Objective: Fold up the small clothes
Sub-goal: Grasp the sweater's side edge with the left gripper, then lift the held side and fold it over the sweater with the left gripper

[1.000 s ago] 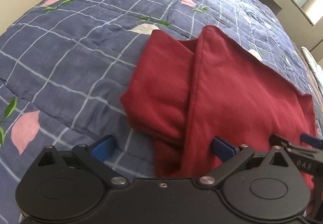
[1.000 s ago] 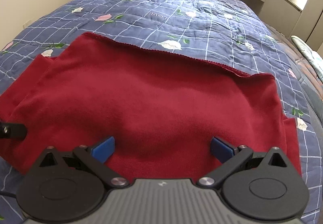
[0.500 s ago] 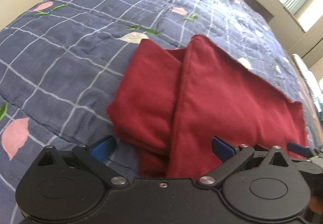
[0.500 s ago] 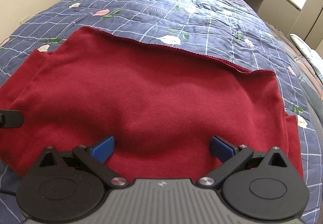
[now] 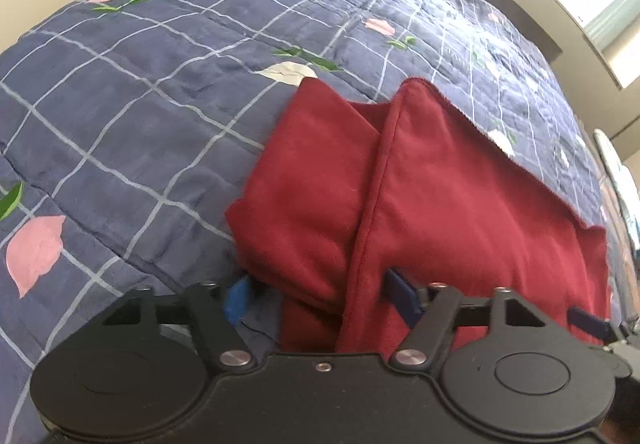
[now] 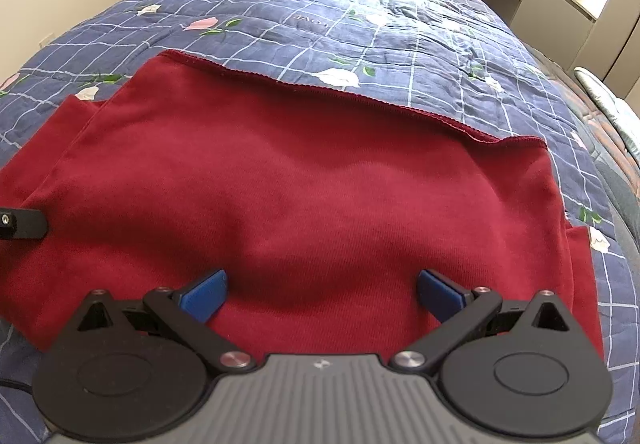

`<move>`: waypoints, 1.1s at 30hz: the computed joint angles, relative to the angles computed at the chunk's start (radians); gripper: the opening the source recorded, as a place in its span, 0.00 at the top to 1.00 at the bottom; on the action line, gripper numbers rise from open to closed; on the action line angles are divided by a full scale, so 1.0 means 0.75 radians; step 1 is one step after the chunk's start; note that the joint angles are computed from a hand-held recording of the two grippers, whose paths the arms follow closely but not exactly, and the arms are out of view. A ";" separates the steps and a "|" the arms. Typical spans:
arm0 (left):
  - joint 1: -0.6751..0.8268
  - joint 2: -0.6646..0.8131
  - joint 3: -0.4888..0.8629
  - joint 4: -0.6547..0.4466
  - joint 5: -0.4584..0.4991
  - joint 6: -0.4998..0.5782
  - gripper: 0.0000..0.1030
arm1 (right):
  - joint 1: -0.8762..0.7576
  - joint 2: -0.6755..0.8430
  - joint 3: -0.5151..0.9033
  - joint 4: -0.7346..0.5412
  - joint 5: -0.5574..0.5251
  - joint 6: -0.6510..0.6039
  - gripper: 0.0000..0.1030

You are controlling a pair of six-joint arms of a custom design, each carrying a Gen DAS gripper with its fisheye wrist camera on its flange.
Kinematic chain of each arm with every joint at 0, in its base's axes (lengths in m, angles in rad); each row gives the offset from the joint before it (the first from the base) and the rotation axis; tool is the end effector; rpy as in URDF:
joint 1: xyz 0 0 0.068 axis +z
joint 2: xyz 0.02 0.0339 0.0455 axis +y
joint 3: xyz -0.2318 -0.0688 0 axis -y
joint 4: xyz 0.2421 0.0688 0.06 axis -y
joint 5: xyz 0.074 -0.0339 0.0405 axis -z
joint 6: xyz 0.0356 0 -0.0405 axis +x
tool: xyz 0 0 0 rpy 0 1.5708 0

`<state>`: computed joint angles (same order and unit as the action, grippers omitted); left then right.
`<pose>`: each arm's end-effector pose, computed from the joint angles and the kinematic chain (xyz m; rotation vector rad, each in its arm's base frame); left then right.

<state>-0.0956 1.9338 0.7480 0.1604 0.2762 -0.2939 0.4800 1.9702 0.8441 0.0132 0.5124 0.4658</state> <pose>0.3027 -0.0388 0.0358 -0.1578 2.6132 -0.4983 0.2874 0.1299 0.0401 0.1344 2.4921 -0.3165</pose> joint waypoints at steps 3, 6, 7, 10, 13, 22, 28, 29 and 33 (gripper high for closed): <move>0.000 -0.011 -0.012 0.007 -0.002 -0.040 0.37 | -0.008 -0.006 -0.004 -0.001 -0.018 -0.026 0.00; -0.024 -0.011 0.006 -0.027 -0.035 -0.051 0.37 | -0.019 -0.014 -0.008 0.000 -0.042 -0.057 0.00; -0.033 -0.009 0.019 -0.045 -0.049 -0.051 0.36 | -0.023 -0.016 -0.009 0.002 -0.051 -0.063 0.00; -0.067 -0.001 0.059 -0.101 -0.098 -0.057 0.35 | -0.037 -0.024 -0.008 -0.009 -0.081 -0.084 0.00; -0.095 -0.011 0.071 -0.121 -0.135 -0.056 0.42 | -0.046 -0.031 -0.003 -0.024 -0.100 -0.109 0.00; -0.140 -0.065 0.039 -0.119 -0.169 -0.089 0.73 | -0.057 -0.056 -0.042 0.013 -0.128 -0.154 0.00; -0.182 -0.117 0.010 -0.110 -0.217 -0.083 0.82 | -0.036 -0.057 -0.084 0.081 -0.087 -0.127 0.00; -0.189 -0.128 0.008 -0.114 -0.224 -0.084 0.83 | -0.035 -0.059 -0.086 0.083 -0.086 -0.124 0.00; -0.203 -0.183 -0.017 -0.118 -0.237 -0.092 0.85 | -0.058 -0.087 -0.100 0.089 -0.124 -0.171 0.00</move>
<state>-0.2478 1.7962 0.7356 0.0716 0.0987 -0.3630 0.4364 1.9048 0.7690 0.0799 0.4194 0.3376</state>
